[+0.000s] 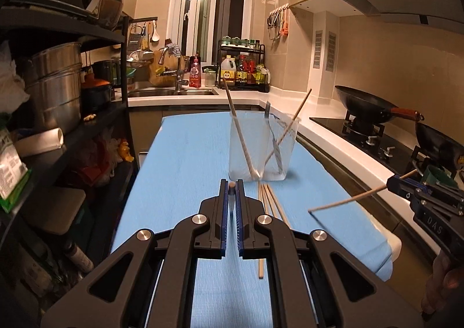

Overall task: Organize utensils
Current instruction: 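Lift the chopstick with the left tool while the right tool carries its chopstick to the cup, then open the left tool over the clear cup while the right tool releases its chopstick into it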

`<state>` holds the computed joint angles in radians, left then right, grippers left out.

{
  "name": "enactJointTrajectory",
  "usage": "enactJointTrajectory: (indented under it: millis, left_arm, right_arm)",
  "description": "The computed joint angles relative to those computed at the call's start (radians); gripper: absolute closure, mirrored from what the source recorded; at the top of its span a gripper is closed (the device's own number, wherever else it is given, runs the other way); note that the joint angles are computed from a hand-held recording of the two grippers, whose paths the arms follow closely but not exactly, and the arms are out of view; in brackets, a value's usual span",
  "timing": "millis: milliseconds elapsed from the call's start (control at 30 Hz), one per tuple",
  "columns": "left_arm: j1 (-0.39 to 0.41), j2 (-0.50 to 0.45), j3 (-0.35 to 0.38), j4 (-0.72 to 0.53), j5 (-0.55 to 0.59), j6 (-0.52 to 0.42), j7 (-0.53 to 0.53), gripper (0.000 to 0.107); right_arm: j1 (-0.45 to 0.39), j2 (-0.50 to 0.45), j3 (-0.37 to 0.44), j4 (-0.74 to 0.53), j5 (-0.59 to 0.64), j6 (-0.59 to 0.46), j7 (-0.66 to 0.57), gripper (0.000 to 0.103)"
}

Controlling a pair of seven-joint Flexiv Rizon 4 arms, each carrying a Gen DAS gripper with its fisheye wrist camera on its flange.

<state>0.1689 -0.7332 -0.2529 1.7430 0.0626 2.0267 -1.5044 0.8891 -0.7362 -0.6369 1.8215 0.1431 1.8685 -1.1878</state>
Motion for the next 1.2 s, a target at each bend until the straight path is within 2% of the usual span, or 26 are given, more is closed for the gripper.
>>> enactJointTrajectory:
  millis: [133,267,333,600,733,933,1067,1200]
  left_arm:
    - [0.022,0.043,-0.027,-0.028,0.003,-0.063,0.019,0.102]
    - [0.093,0.063,-0.125,-0.061,-0.002,-0.178,0.053,0.102]
    - [0.117,0.066,-0.160,-0.067,-0.020,-0.206,0.079,0.102]
    - [0.148,0.054,-0.243,-0.123,-0.114,-0.284,0.202,0.102]
    - [0.132,0.030,-0.249,-0.189,-0.173,-0.335,0.263,0.102]
    - [0.083,-0.010,-0.223,-0.315,-0.260,-0.404,0.346,0.102]
    - [0.032,-0.056,-0.186,-0.457,-0.332,-0.496,0.383,0.102]
    - [-0.042,-0.118,-0.115,-0.640,-0.380,-0.571,0.410,0.102]
  right_arm:
    - [-0.006,0.026,-0.009,-0.025,-0.029,-0.050,0.016,0.097]
    - [-0.016,0.040,-0.018,-0.049,-0.079,-0.083,0.048,0.097]
    - [-0.021,0.047,-0.024,-0.062,-0.106,-0.097,0.064,0.097]
    - [-0.121,0.085,0.046,-0.145,-0.230,-0.186,0.145,0.097]
    - [-0.225,0.096,0.144,-0.232,-0.290,-0.240,0.178,0.097]
    - [-0.411,0.065,0.358,-0.433,-0.374,-0.332,0.167,0.097]
    - [-0.507,0.005,0.493,-0.605,-0.426,-0.410,0.136,0.097]
    - [-0.551,-0.065,0.559,-0.766,-0.475,-0.464,0.120,0.097]
